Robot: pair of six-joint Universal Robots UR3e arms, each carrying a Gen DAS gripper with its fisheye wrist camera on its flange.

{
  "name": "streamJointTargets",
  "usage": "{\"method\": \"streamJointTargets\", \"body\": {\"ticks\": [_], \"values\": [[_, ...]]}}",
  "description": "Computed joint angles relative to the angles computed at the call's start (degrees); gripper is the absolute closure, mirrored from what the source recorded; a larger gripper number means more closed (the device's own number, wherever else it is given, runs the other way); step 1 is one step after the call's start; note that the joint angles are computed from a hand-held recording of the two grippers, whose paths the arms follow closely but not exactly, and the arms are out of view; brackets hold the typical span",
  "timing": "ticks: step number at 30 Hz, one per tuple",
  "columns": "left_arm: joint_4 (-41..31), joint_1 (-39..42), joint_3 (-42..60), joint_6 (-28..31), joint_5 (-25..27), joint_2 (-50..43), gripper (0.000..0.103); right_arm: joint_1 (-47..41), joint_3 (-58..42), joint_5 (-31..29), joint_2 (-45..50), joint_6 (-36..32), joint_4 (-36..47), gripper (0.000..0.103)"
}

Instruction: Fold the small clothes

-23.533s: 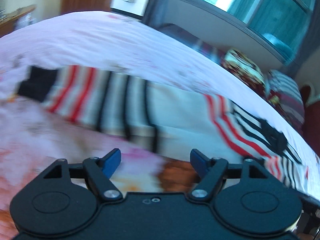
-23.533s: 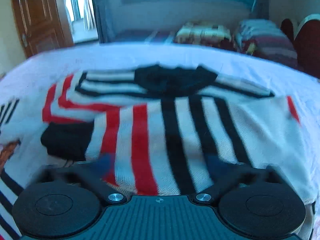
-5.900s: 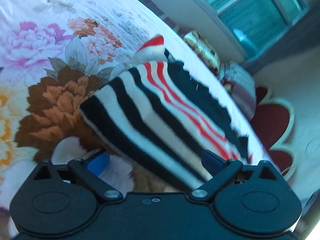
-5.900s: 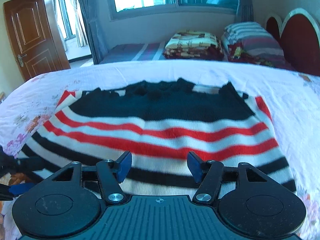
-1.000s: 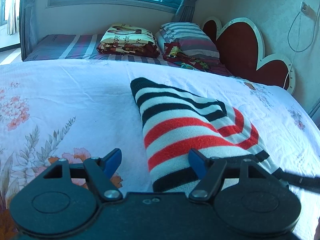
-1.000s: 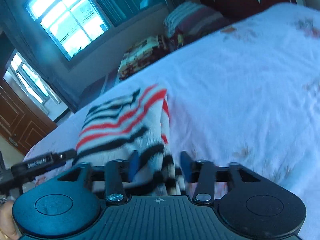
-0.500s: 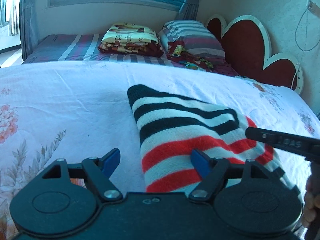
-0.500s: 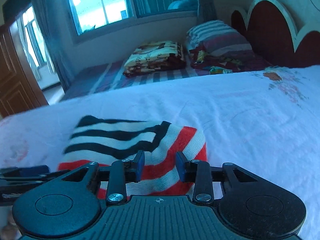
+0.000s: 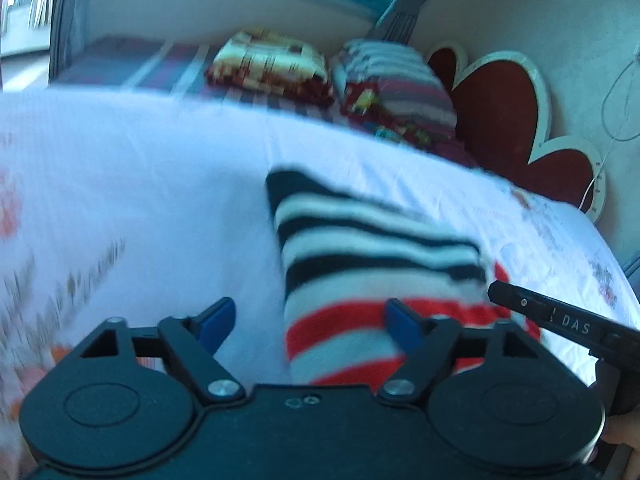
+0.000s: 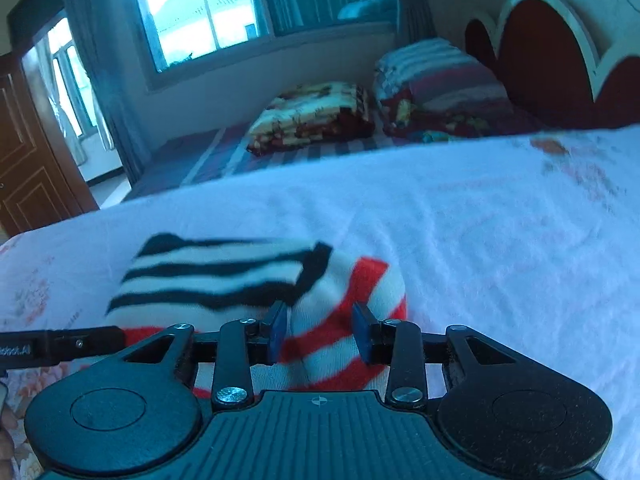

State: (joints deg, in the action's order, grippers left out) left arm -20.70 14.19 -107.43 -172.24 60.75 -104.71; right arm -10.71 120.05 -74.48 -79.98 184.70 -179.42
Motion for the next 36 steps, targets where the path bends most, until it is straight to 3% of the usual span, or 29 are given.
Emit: {"method": "streamJointTargets", "body": {"ticks": [8,16,18,26,36], "values": [[-4.3,-4.6,13.6,-5.0,7.1,-10.2,0.029,3.4,-10.1,-5.2,9.0,3.9,3.0,0.067],[-4.1,-5.1,12.9,-3.6,9.4,-10.1,0.026,1.8,-9.9,-3.9,8.5,5.0,4.5,0.067],[-4.2,-4.6,11.1,-4.1,8.8,-7.5,0.031,0.6,-7.8,-1.8,5.6,5.1,5.2,0.067],[-2.5,-2.5,-1.1,1.0,5.5,5.3,0.031,-1.7,3.2,1.2,-9.3,4.1,6.0,0.067],[-1.8,-3.0,-13.9,5.1,5.3,17.2,0.027,0.0,16.0,-1.5,-28.0,0.6,12.5,0.067]]}}
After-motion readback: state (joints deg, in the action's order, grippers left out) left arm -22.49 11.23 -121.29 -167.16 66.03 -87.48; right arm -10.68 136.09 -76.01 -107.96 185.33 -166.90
